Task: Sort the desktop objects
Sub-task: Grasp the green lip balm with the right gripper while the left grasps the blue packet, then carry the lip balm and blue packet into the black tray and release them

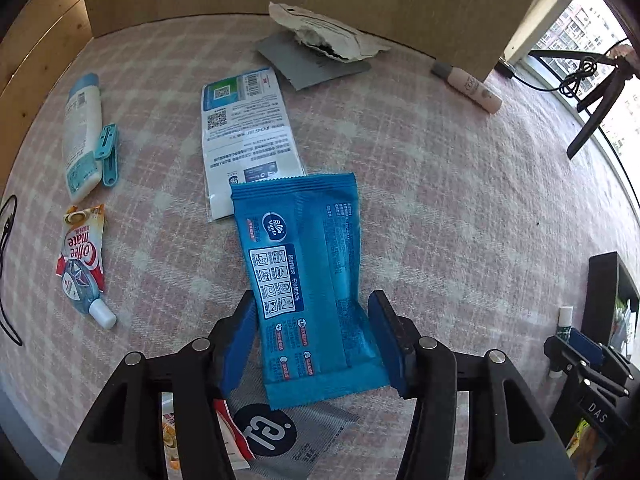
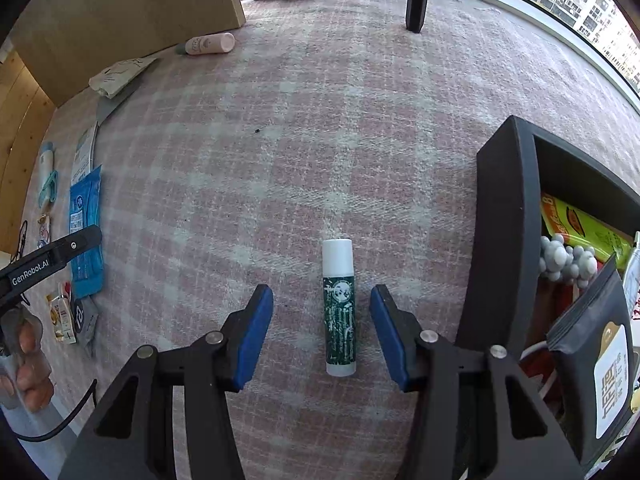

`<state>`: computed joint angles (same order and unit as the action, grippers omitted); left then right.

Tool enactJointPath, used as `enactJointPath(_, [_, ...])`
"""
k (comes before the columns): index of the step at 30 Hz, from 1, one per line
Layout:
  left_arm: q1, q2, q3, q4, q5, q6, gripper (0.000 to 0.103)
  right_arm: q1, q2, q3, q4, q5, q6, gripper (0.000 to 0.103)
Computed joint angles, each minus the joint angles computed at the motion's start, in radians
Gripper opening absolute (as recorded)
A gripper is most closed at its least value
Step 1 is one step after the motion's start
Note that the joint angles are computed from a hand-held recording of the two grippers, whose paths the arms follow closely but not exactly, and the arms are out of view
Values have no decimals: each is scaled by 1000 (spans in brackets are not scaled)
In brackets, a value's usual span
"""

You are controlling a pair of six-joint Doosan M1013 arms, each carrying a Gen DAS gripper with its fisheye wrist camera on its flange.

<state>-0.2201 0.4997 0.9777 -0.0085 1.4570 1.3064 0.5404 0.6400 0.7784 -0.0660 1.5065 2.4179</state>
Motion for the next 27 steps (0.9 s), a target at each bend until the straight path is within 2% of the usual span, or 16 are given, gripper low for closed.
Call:
enactJointPath(1, [-5, -4, 6, 9, -7, 8, 50, 0, 1, -1, -1, 3, 0, 45])
enactJointPath(2, [-9, -7, 12, 15, -14, 13, 48, 1, 2, -4, -7, 7, 2, 40])
enactJointPath(3, [-12, -11, 17, 16, -20, 16, 44, 2, 2, -5, -14, 13, 8, 32])
enactJointPath(4, [-15, -13, 22, 24, -24, 15, 39, 1, 1, -3, -16, 12, 15, 29])
enactJointPath(6, [-18, -20, 31, 21, -37, 16, 33, -3, -8, 12, -7, -2, 25, 16])
enactJointPath(10, [-17, -29, 42, -10, -43, 18, 24, -5, -21, 32, 1, -25, 39, 15])
enactJointPath(13, [-8, -33, 40, -62, -37, 13, 17, -4, -60, 87, 2, -72, 55, 15])
enactJointPath(19, [-12, -56, 45, -94, -51, 10, 16, -4, -101, 103, -20, -122, 73, 15])
enactJointPath(25, [-50, -88, 36, -119, -71, 56, 16, 7, -147, 133, -69, -156, 110, 15])
enactJointPath(27, [-37, -60, -28, -149, -49, 106, 16, 20, -170, 155, -97, -161, 138, 15])
